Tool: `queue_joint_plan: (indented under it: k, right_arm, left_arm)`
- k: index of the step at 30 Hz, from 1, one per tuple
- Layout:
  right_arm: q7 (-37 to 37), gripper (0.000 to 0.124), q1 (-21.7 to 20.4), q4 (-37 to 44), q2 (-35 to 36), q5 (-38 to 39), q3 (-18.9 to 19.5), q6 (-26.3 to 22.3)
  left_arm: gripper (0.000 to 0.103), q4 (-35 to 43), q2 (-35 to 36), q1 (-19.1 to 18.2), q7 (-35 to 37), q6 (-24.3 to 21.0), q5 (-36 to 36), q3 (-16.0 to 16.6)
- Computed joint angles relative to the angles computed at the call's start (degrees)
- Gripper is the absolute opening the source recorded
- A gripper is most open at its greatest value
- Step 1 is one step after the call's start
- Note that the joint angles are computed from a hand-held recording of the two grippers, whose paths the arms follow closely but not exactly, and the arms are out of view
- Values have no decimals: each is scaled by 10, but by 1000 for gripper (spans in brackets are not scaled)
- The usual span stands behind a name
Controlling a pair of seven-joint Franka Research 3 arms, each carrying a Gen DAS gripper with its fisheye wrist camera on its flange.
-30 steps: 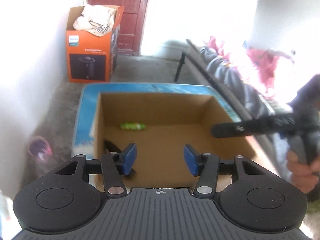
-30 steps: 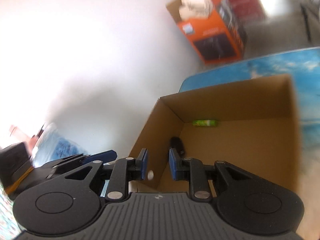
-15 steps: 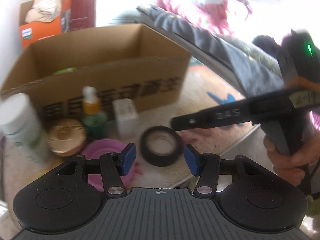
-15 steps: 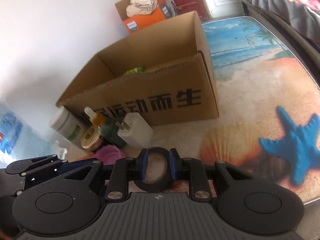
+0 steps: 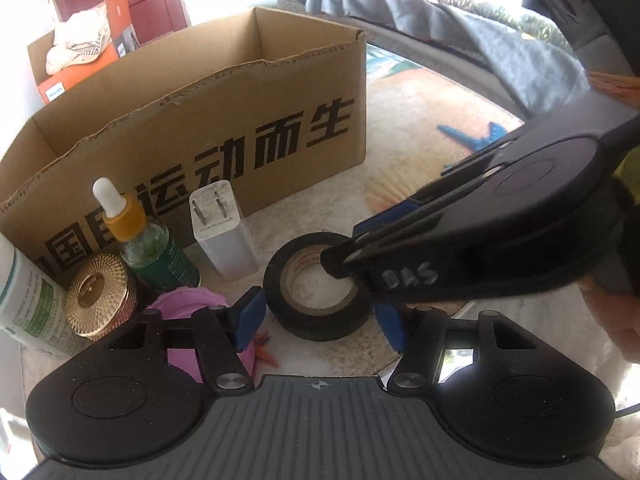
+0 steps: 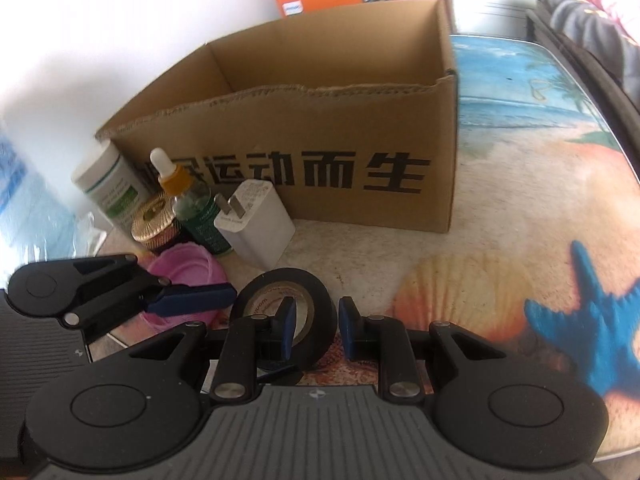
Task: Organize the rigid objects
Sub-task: 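Grasp the black tape roll by its rim with the right gripper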
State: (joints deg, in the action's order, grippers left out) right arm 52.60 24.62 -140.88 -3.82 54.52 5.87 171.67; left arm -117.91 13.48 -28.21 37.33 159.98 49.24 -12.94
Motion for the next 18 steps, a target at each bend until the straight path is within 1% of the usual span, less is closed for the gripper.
queue_joint_plan:
  k: [4, 6, 9, 14, 18]
  right_arm:
    - [-44, 24, 2, 4, 6, 23, -1, 5]
    - [-69, 23, 3, 3, 5, 49, -2, 5]
    - [-85, 23, 1, -7, -5, 77, -5, 9]
    - [-134, 22, 5, -20, -19, 150, -14, 17]
    - [-150, 22, 1, -27, -29, 177, -20, 9]
  left_arm:
    - [61, 7, 4, -2, 0, -5, 0, 0]
    - [61, 10, 7, -4, 0, -6, 2, 0]
    - [61, 14, 10, -4, 9, -2, -6, -3]
    - [62, 31, 25, -9, 29, 6, -21, -6]
    - [64, 49, 42, -16, 43, 4, -41, -4]
